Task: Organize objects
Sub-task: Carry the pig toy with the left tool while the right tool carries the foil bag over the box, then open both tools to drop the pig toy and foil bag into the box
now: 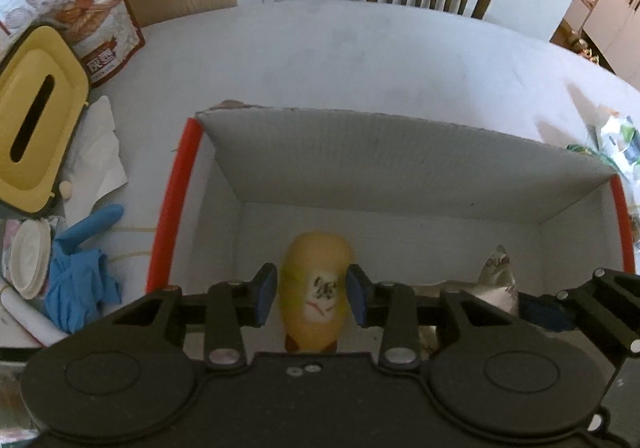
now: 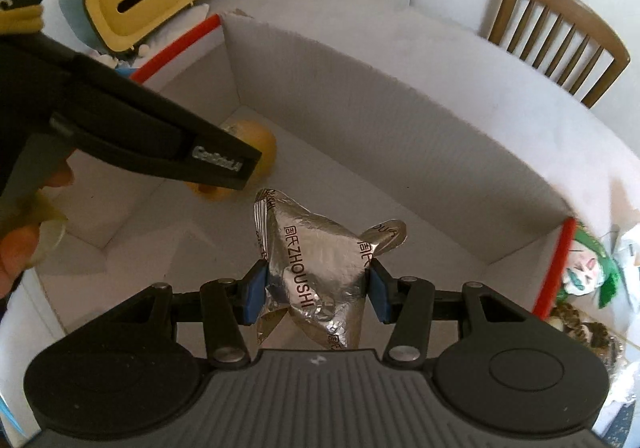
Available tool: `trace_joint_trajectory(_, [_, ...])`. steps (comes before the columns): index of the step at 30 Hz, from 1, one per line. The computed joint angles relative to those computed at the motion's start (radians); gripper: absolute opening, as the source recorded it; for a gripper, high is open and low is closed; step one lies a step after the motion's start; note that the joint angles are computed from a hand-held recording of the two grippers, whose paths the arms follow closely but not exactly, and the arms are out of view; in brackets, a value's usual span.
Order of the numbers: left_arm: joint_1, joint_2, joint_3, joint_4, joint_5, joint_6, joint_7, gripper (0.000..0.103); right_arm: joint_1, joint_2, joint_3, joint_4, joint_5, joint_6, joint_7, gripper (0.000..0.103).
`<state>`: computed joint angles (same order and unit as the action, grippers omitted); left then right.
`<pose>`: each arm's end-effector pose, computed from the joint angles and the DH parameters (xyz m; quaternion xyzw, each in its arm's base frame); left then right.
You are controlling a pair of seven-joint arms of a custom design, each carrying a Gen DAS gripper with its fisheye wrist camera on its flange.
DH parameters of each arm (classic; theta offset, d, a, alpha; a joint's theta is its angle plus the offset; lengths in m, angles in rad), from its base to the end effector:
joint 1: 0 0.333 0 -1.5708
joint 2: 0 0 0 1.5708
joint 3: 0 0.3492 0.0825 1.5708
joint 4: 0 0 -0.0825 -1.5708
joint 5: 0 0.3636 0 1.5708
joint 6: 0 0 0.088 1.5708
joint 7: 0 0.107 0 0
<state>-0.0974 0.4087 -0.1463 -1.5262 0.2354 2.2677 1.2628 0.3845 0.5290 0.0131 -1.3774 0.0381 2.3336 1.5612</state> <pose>0.6862 -0.1460 0.4987 -0.6831 0.7070 -0.1102 0.1463 0.6851 0.2858 0.4901 -0.8099 0.5465 -0.1021 0.1867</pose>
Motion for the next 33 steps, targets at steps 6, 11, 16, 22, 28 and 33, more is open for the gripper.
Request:
trace_joint_trajectory(6, [-0.015, 0.028, 0.002, 0.032, 0.035, -0.031, 0.043, 0.037, 0.006, 0.040, -0.003, 0.051, 0.000, -0.055, 0.038, 0.051])
trace_joint_trajectory(11, [-0.009, 0.026, 0.002, 0.027, 0.023, -0.025, 0.046, 0.039, 0.008, 0.055, -0.007, 0.067, -0.005, -0.086, 0.049, 0.052])
trace_joint_trajectory(16, [-0.003, 0.021, 0.000, 0.020, 0.010, -0.016, 0.041, 0.042, -0.003, 0.042, 0.000, 0.039, 0.018, -0.066, 0.056, 0.056])
trace_joint_trajectory(22, [0.010, 0.008, -0.006, 0.002, -0.027, -0.002, 0.034, 0.045, -0.002, -0.010, -0.001, -0.040, 0.016, 0.002, 0.058, 0.067])
trace_joint_trajectory(28, [0.013, -0.033, -0.012, -0.046, -0.041, 0.028, 0.037, 0.056, -0.014, -0.082, 0.006, -0.145, 0.036, 0.080, 0.071, 0.070])
trace_joint_trajectory(33, [0.015, -0.097, -0.016, -0.114, -0.053, 0.085, 0.027, 0.056, -0.018, -0.116, 0.018, -0.168, 0.061, 0.126, 0.079, 0.070])
